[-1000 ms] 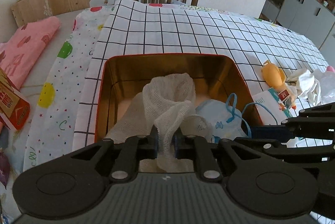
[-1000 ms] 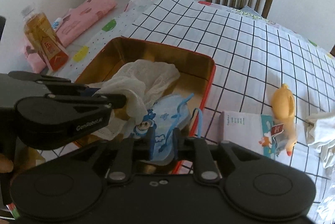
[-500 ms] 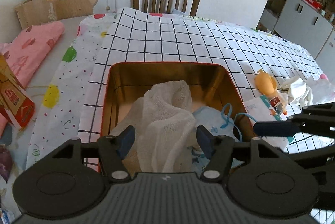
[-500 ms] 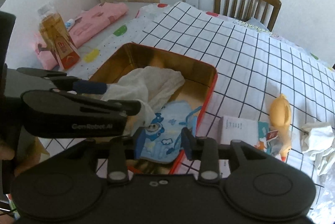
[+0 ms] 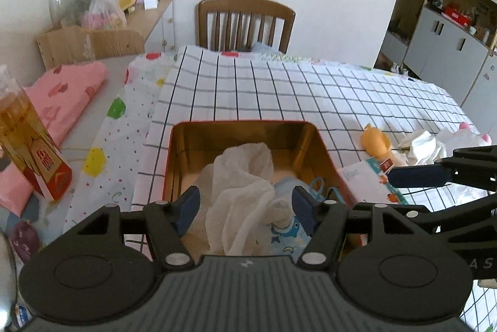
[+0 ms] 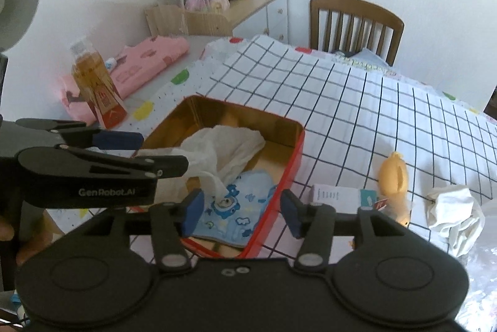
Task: Organize soft objects
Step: 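Withdraw both grippers from the tin toward the duck and bracelet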
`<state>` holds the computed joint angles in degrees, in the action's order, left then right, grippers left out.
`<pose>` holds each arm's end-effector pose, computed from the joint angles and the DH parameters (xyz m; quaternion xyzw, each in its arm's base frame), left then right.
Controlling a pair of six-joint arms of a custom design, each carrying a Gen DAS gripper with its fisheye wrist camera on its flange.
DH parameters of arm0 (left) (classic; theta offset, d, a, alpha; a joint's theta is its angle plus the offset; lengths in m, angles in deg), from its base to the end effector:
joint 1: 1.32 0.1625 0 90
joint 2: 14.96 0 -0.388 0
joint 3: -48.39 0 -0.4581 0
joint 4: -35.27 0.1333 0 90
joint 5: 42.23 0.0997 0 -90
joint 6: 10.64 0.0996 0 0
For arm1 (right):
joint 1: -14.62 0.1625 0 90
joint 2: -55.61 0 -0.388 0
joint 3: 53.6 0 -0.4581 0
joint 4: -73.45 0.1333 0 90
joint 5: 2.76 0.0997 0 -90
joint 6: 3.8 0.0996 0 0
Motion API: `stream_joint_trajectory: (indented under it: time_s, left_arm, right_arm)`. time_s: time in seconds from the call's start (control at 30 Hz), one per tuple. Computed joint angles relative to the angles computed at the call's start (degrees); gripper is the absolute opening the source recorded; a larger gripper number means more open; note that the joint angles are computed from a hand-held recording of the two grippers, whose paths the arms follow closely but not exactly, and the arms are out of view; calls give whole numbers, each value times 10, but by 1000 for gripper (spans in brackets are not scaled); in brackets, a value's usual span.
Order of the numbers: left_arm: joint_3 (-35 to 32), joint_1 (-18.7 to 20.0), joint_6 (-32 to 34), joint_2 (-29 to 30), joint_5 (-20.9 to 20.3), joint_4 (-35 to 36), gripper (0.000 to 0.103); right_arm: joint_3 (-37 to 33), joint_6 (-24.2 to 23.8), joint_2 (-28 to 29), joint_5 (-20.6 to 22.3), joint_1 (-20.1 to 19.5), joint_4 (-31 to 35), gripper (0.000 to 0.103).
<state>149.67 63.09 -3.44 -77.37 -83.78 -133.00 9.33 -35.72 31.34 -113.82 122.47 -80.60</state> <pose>-0.0956 -0.6808 0.2311 0.1096 0.8627 -0.3652 0.3322 0.3507 -0.7710 -0.0054 0.3672 -0.8870 0.1926 0.2034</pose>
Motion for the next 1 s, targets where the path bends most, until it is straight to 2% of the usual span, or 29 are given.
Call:
stream_joint_trajectory:
  time_s: [0.1, 0.37, 0.47, 0.77, 1.0]
  left_arm:
    - [10, -11, 18, -2, 10, -27, 72]
    - [29, -39, 24, -9, 27, -54, 74]
    - [36, -50, 21, -10, 34, -65, 79]
    - [58, -87, 11, -8, 47, -109, 84]
    - [64, -115, 2, 9, 58, -131, 88]
  right_arm:
    - [17, -9, -11, 6, 1, -19, 61]
    - [69, -22, -51, 32, -3, -58, 71]
    - [88, -25, -68, 42, -6, -70, 73]
    - [157, -41, -129, 82, -21, -105, 87]
    - [204, -52, -176, 106, -35, -125, 91]
